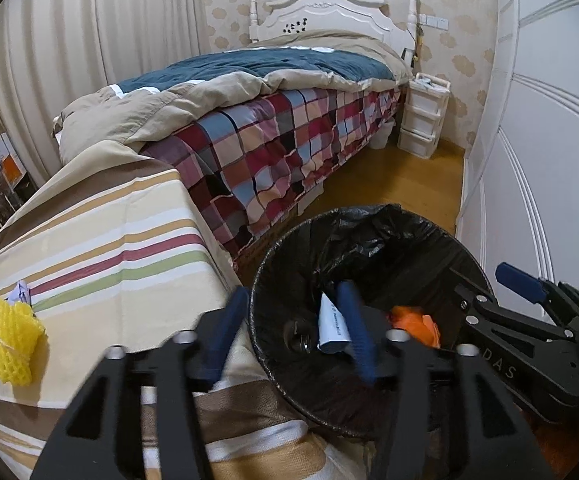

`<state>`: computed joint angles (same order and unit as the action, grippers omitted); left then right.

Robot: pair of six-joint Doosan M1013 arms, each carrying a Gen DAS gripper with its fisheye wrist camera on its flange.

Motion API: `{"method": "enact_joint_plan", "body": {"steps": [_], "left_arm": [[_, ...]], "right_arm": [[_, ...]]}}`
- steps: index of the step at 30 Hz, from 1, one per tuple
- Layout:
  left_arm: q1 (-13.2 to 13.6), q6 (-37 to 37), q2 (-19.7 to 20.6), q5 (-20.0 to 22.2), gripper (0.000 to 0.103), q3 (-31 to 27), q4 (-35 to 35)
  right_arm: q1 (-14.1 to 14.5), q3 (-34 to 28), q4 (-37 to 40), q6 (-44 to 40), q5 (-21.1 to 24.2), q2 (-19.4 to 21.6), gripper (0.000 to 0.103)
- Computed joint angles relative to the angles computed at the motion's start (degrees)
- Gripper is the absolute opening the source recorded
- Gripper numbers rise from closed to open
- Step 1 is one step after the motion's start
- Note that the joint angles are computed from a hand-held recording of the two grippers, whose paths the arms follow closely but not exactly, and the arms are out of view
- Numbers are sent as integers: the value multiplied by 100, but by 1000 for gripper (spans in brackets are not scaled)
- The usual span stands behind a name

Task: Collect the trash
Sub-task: 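Open the right gripper over the bin while the left gripper releases the gold bottle, then move both open grippers back to the items on the bed, then grasp the yellow foam mesh with the left gripper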

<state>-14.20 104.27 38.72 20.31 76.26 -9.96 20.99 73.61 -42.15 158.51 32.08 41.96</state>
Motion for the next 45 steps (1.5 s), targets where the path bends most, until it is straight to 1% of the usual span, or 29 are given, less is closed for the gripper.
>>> {"method": "enact_joint_plan", "body": {"steps": [1, 3, 5, 7, 9, 12, 16, 22, 27, 29, 32, 35, 37, 39, 40, 42, 43, 45], "left_arm": [[4, -20, -8, -24, 59, 11, 2], [3, -143, -24, -72, 70, 30, 115], [6, -326, -66, -198, 73, 97, 292], [18, -407, -86, -231, 74, 124, 382], [28, -580, -111, -244, 76, 155, 547], [58, -972, -178, -307, 78, 255, 918], [120, -1493, -262, -361, 79, 386, 1397], [266, -2874, -393, -428, 79, 593, 2680], [435, -3774, -446, -364, 79, 655, 3421], [513, -4240, -463, -347, 79, 679, 3812], [610, -4530, -451, -289, 79, 658, 4037], [711, -4567, -393, -188, 79, 581, 4029], [767, -4318, -346, -136, 81, 520, 3847], [785, -4184, -291, -56, 81, 453, 3924], [800, -4052, -282, -64, 81, 446, 3836], [854, -3563, -286, -133, 81, 456, 3383], [872, -3463, -289, -160, 80, 465, 3304], [894, -3291, -284, -167, 68, 462, 3192]], "right_arm": [[1, -1, -11, 18, 11, -2, 66], [8, 2, -43, 66, 51, -7, 67], [21, 14, -100, 129, 78, -20, 71], [43, 29, -179, 197, 89, -33, 74], [62, 42, -201, 205, 95, -45, 75], [90, 45, -167, 190, 85, -60, 79], [152, 45, -89, 110, 62, -72, 79], [275, -16, 158, -172, -37, -57, 79], [396, -180, 416, -568, -121, -4, 80], [441, -283, 621, -827, -152, 35, 80], [509, -420, 870, -1167, -156, 93, 80], [584, -634, 1198, -1585, -117, 199, 80], [617, -740, 1366, -1794, -91, 255, 80], [661, -884, 1526, -2018, -14, 335, 80], [685, -954, 1593, -2118, 27, 374, 80], [728, -1056, 1679, -2254, 93, 429, 80], [749, -1105, 1709, -2310, 129, 455, 80], [792, -1201, 1749, -2420, 209, 506, 80]]}}
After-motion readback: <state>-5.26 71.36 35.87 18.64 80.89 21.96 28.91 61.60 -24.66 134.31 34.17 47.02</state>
